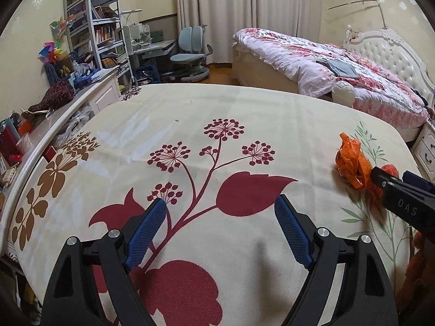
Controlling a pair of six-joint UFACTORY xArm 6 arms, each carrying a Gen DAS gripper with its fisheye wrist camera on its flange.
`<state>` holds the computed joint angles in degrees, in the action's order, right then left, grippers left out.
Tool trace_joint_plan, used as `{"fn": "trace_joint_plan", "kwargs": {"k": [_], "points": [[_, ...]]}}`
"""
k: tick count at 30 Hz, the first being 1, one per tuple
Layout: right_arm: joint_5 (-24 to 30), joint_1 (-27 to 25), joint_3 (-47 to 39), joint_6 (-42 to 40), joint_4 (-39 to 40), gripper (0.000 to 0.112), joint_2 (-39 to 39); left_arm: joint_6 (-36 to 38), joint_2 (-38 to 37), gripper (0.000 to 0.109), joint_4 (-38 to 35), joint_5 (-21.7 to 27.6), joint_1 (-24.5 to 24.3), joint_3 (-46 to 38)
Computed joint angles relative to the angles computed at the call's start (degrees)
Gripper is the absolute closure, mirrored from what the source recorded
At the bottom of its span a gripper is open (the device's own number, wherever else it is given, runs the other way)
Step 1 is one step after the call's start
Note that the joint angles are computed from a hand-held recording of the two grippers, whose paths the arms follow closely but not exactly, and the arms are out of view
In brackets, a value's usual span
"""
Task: Collect trash
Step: 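Move both tools back to the bed toward the red plastic bags, then grasp the red plastic bag with the right tool while the left grasps the orange bag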
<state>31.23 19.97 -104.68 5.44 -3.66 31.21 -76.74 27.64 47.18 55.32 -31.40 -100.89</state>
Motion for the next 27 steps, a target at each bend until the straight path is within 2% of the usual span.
{"fn": "trace_joint_plan", "kwargs": {"k": [7,11,19,27], "points": [[-0.5,-1.3,3.8,-2.4,4.0,0.039,-1.8,1.7,2.3,0.027,-1.6,-1.6,0.3,-2.8],[-0.2,-1.3,4.0,-5.1,5.0,0.069,-2.2,3.2,4.5,0.027,-2.3,-1.7,-0.1,-6.1],[-1.8,-2.8,7.3,-7.1,5.5,0.07,-4.5,7.1,9.7,0.027,-4.7,-2.1,-1.3,-13.7],[-2.4,-6.8,9.5,-5.6,4.5,0.07,-5.6,12.9,18.2,0.027,-7.4,0.2,-3.0,-26.9]]}}
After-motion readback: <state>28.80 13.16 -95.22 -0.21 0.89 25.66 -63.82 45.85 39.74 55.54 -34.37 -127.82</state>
